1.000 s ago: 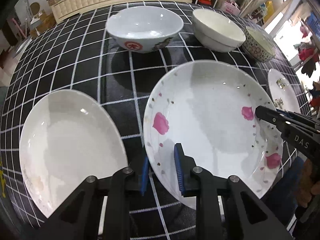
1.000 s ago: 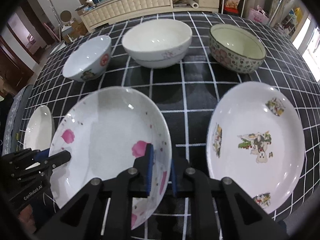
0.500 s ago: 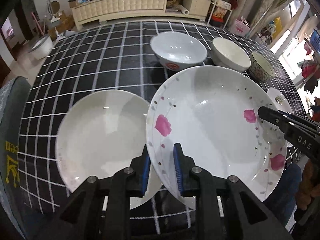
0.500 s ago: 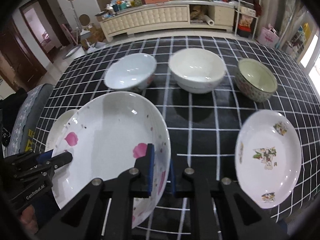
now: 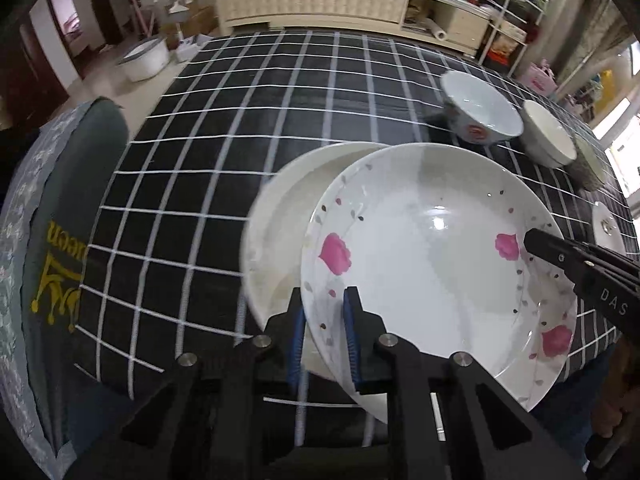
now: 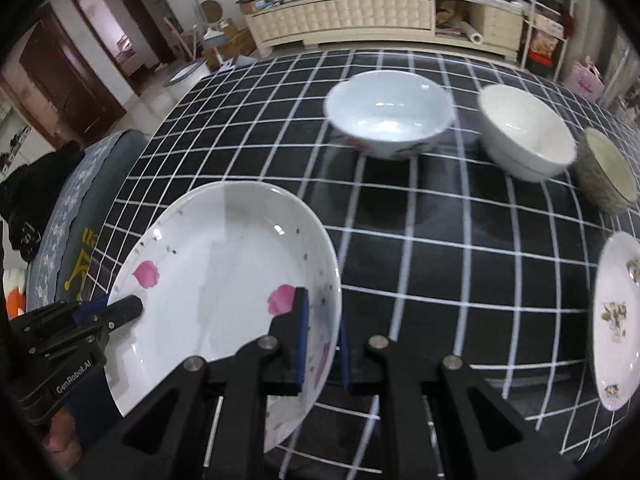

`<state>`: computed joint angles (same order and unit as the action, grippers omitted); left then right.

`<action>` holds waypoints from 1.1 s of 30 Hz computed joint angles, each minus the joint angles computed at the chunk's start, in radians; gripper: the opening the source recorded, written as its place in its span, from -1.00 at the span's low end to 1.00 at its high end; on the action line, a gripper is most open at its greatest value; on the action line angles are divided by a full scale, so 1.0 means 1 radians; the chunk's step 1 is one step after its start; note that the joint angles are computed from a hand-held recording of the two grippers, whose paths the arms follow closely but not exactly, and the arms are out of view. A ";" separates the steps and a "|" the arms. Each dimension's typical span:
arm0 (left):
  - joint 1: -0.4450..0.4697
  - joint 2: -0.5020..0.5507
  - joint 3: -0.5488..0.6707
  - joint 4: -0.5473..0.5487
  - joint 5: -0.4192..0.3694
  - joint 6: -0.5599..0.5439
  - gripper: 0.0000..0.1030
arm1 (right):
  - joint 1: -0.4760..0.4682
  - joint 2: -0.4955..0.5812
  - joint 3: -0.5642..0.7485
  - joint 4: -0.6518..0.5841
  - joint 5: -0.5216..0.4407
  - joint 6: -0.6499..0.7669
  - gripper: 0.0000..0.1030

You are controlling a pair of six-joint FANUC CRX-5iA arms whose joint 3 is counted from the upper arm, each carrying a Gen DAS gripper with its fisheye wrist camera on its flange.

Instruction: Organize plates and bowls

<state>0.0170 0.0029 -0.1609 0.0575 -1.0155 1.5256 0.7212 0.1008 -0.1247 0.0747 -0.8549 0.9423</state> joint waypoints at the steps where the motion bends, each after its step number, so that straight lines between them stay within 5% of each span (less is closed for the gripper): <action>1: 0.008 -0.005 -0.007 -0.001 0.002 -0.003 -0.67 | 0.006 0.009 0.008 0.002 -0.002 0.002 -0.67; 33: 0.110 0.012 -0.052 0.095 0.060 -0.076 -0.69 | 0.033 0.124 0.109 0.044 -0.080 -0.012 -0.66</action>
